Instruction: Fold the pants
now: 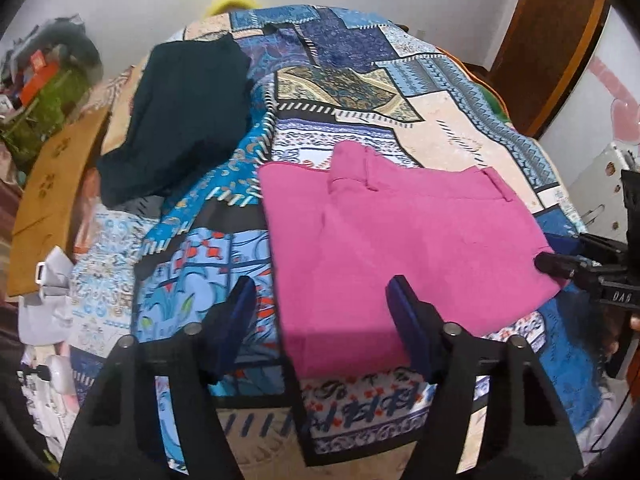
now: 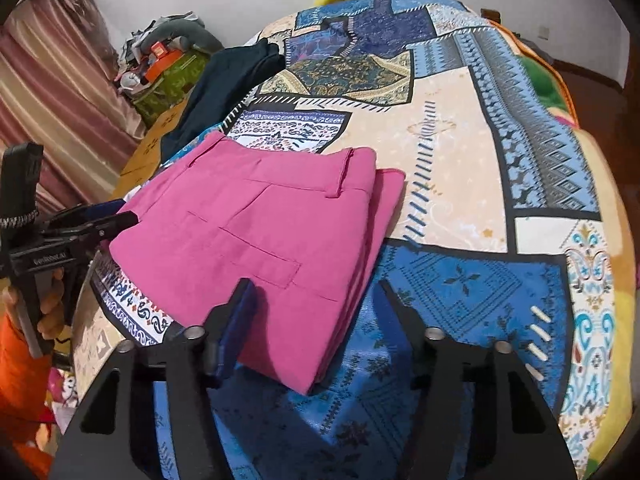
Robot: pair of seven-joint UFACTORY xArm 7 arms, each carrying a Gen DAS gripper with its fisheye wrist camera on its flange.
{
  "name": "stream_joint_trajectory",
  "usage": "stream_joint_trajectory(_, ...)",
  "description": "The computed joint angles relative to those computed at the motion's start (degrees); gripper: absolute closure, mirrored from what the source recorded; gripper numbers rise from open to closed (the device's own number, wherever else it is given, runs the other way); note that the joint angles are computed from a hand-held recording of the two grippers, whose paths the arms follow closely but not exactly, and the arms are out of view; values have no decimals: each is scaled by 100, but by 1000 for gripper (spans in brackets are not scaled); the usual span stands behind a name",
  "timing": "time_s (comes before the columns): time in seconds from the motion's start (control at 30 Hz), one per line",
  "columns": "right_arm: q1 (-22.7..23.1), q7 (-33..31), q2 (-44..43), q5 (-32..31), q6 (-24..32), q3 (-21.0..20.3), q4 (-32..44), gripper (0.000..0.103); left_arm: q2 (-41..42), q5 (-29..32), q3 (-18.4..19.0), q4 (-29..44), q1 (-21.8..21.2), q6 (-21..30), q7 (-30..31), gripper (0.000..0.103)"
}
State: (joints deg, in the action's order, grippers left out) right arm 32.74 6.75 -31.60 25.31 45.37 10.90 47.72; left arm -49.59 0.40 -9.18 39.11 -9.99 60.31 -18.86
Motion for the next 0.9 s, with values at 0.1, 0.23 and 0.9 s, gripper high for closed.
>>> stream_joint_trajectory(0.1,-5,33,-21,-48,-97,61,-51,58,-105,162,-73,-87,91,76,-35,48)
stream_joint_trajectory(0.23,-30,76,-73,-348,-144,193,-67,64,-288,213,-32,-281,121,36,-69,50)
stream_joint_trajectory(0.9,-32,3,55,-640,250,165,200,65,782,-70,375,652,41,-390,568,49)
